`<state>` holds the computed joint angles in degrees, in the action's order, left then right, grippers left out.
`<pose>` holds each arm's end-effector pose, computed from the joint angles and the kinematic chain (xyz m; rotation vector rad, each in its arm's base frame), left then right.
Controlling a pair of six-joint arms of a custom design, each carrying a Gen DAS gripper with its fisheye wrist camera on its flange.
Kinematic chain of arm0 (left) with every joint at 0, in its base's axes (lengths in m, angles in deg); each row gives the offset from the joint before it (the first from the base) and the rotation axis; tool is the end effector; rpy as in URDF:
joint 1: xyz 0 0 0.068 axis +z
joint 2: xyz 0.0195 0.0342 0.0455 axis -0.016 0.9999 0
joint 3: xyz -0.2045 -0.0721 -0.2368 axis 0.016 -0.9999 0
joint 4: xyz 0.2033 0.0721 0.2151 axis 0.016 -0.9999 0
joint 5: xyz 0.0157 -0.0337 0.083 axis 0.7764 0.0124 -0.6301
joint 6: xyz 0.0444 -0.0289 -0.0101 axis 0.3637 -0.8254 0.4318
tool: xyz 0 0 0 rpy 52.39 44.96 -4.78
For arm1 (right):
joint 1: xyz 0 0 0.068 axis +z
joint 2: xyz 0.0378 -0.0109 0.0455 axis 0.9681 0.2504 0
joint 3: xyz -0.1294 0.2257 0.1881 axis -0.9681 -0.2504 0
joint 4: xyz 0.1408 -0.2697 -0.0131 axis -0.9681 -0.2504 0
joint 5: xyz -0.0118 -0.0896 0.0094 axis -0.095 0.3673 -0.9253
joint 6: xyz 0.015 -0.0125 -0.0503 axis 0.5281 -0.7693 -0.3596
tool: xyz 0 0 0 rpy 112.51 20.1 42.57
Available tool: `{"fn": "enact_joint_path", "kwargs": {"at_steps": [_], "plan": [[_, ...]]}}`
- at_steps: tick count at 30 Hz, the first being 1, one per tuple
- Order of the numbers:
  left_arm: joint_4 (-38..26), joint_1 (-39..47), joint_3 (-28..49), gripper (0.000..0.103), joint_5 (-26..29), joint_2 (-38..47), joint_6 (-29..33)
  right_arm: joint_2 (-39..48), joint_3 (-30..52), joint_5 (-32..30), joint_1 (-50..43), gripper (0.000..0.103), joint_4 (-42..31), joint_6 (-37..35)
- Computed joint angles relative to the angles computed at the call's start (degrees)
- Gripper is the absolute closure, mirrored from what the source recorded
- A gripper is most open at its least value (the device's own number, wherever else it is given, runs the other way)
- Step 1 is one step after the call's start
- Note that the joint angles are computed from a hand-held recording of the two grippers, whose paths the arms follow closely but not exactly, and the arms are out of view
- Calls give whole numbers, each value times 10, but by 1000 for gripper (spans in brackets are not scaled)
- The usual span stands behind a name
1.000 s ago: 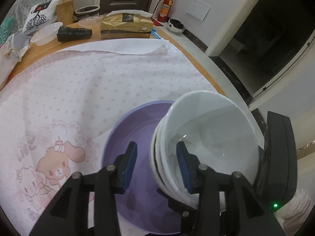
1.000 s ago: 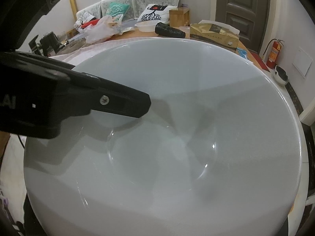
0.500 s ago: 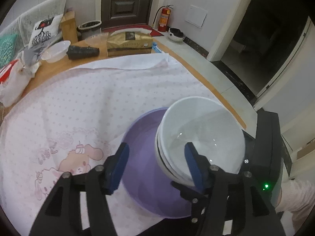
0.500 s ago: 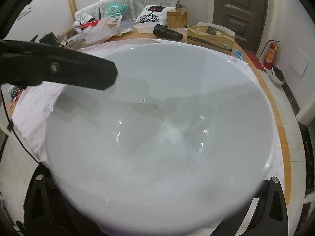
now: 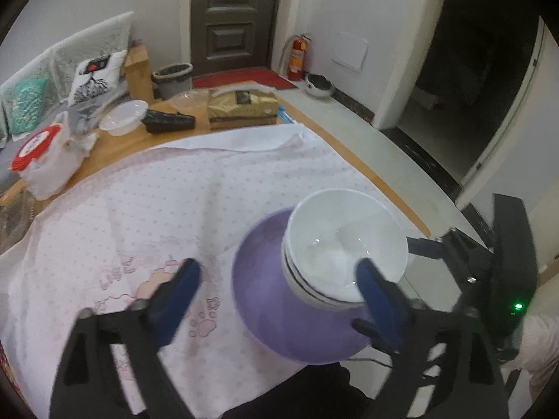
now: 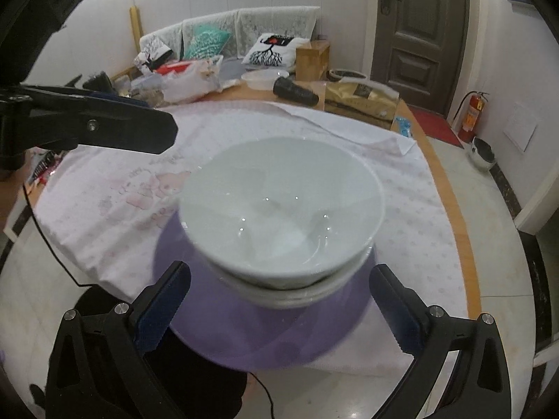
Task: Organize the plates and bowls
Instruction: 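Lower the stacked bowls onto the purple plate with both grippers, then open both grippers and pull them back from the bowls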
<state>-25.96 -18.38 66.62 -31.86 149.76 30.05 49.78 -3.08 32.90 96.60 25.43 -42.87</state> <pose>0.3510 -0.1259 0.1539 1.0143 2.3163 -0.5105 0.2273 0.0783 0.0996 0.0472 2.4022 0.0111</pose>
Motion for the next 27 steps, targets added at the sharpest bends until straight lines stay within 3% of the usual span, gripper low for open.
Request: {"fn": "enact_joint_path", "kwargs": {"at_steps": [6,11,20,27], "plan": [[48,16,-36,2,-16,-33,-19,-107,-18,39,31,2,-56,11],[101,32,-66,1,-36,-54,-31,-176,-22,79,46,1,-85,17],[193,61,-110,1,-58,-70,-76,-180,-6,117,57,1,-80,11],[204,85,-118,1,-67,-67,-83,-167,5,120,58,1,-66,6]]}}
